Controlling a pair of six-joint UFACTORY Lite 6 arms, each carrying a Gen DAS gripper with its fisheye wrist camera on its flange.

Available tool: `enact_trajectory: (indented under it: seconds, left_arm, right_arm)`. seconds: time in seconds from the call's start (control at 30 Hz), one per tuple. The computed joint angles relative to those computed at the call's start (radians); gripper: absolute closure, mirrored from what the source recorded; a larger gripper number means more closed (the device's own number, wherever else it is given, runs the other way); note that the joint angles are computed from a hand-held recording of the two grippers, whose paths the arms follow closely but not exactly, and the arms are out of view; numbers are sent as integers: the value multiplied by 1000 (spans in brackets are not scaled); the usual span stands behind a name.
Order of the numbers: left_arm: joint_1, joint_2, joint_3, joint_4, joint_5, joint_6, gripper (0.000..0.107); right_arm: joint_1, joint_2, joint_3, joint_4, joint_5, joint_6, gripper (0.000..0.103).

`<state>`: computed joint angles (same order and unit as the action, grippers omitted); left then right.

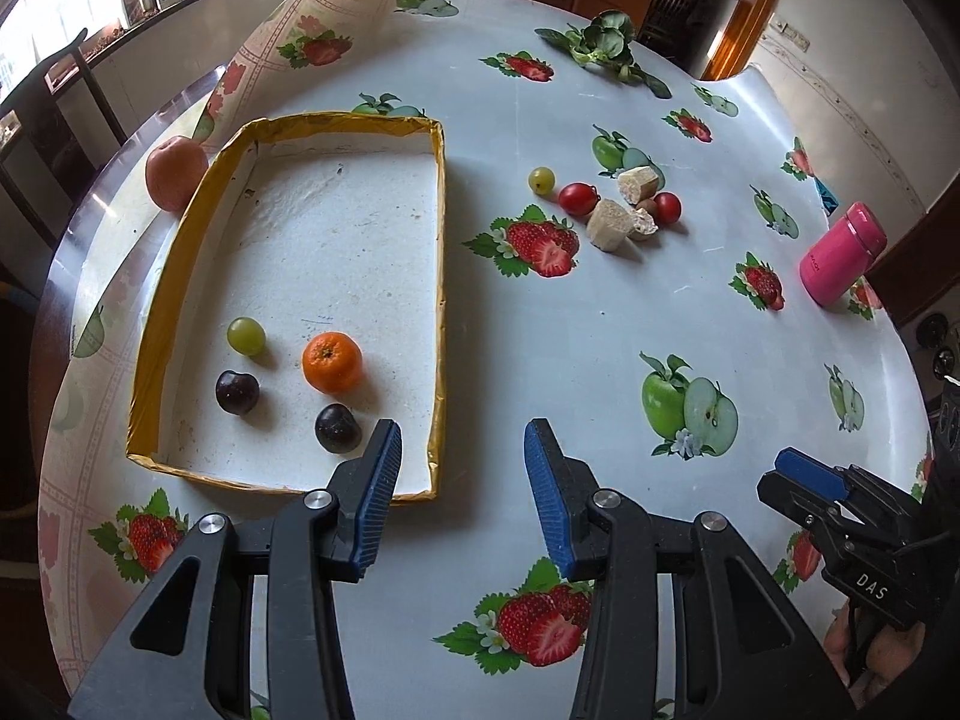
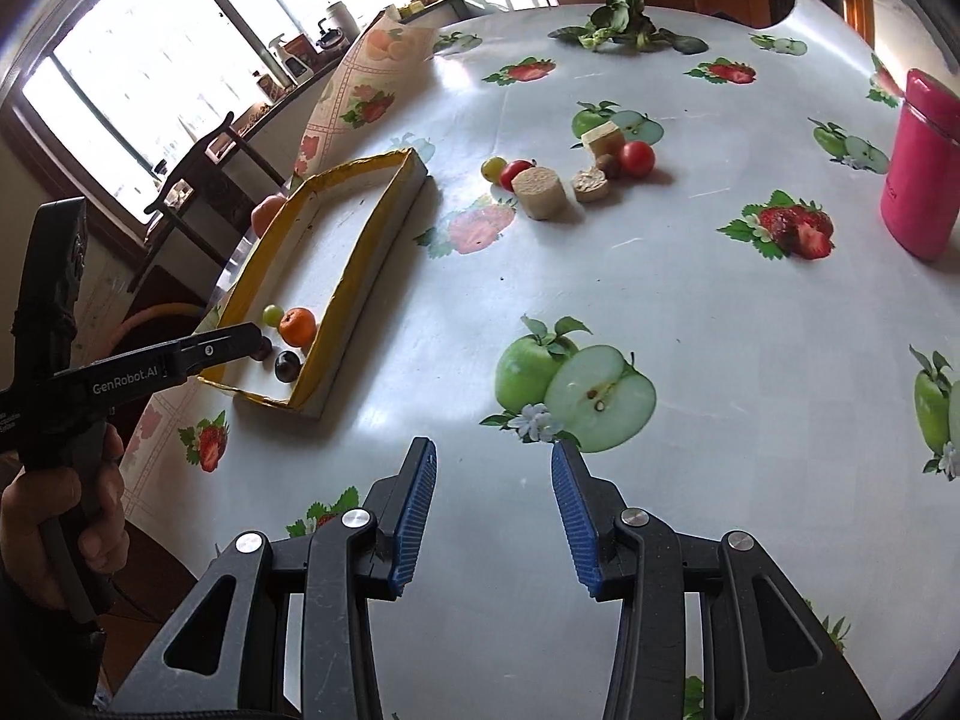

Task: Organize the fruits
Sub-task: 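Move both open tools back toward the remaining items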

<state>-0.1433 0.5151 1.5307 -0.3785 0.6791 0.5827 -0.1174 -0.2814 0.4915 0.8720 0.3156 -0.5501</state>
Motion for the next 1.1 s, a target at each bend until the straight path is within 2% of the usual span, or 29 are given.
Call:
enact_trajectory:
  seconds: [0.33,0.7,0.93,1.1]
  left_arm:
    - [-94,-89,-92,49,-12,-83,66]
    - [-155,-106,-79,119,-16,-189,66]
    - [-174,-36,17,114,2,-224,66]
    - [-197,94,156,67,-2,-226,66]
  right_arm:
    - [-252,-78,-69,103,110,-235,60]
    - [-441,-21,-17,175,200,-421,60]
    - [-494,64,53,195,215,-477,60]
    - [-491,159,116,209,169,-482,60]
